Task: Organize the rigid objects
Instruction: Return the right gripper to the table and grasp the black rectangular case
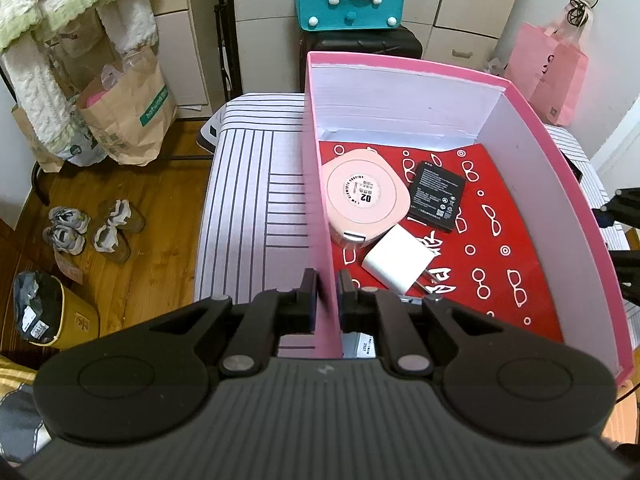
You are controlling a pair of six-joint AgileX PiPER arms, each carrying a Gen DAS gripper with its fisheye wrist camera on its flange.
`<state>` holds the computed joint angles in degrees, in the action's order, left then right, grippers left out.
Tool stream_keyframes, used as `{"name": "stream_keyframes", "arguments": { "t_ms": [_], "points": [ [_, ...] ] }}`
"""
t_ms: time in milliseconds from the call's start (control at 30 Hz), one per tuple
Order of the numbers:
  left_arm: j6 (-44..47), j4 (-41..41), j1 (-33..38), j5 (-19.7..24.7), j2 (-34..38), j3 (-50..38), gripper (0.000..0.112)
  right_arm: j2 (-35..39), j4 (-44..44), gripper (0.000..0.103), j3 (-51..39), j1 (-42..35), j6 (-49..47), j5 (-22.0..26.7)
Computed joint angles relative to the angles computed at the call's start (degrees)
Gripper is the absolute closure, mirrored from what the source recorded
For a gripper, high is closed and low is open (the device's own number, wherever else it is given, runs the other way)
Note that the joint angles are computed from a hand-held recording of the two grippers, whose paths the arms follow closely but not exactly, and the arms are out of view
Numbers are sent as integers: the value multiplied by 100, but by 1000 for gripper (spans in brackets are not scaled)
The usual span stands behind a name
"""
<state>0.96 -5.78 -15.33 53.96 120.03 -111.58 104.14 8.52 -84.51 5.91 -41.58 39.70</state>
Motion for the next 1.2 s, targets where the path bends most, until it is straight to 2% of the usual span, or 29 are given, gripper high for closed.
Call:
{"name": "stream_keyframes", "arguments": {
  "t_ms": [67, 167, 300, 400, 567, 700, 767, 833, 1033, 1100, 1200],
  "points": [
    [12, 1, -5, -17, -5, 13, 104, 116, -222, 77, -103, 43, 210, 3],
    [19, -20, 4, -57, -24, 60, 103, 143, -299, 75, -32, 72, 331, -288],
    [17, -47, 13, -91, -42, 98, 103, 148, 297, 86, -98, -156, 446, -357],
    [24, -65, 19, -95, -45, 104, 103, 221, 1677, 86, -365, -714, 352, 153],
    [27, -54, 18, -92, -49, 111, 103, 420, 3368, 86, -638, -1538, 378, 1166],
    [7, -35, 18, -84, -51, 105, 103, 726, 4316, 87, -845, -1992, 718, 1964],
    [12, -29, 18, -94, -55, 114, 103, 861, 4622, 96, -891, -2106, 832, 2204],
    [-2, -20, 18, -91, -62, 115, 103, 1038, 4964, 97, -971, -2210, 942, 2486],
    [-43, -2, 11, -65, -62, 102, 103, 748, 4433, 97, -624, -1986, 771, 1858],
    [-53, 19, 9, -58, -63, 98, 103, 559, 4115, 96, -451, -1894, 697, 1524],
    [-53, 6, 6, -58, -64, 98, 103, 274, 3487, 92, -204, -1764, 697, 751]
  ]
}}
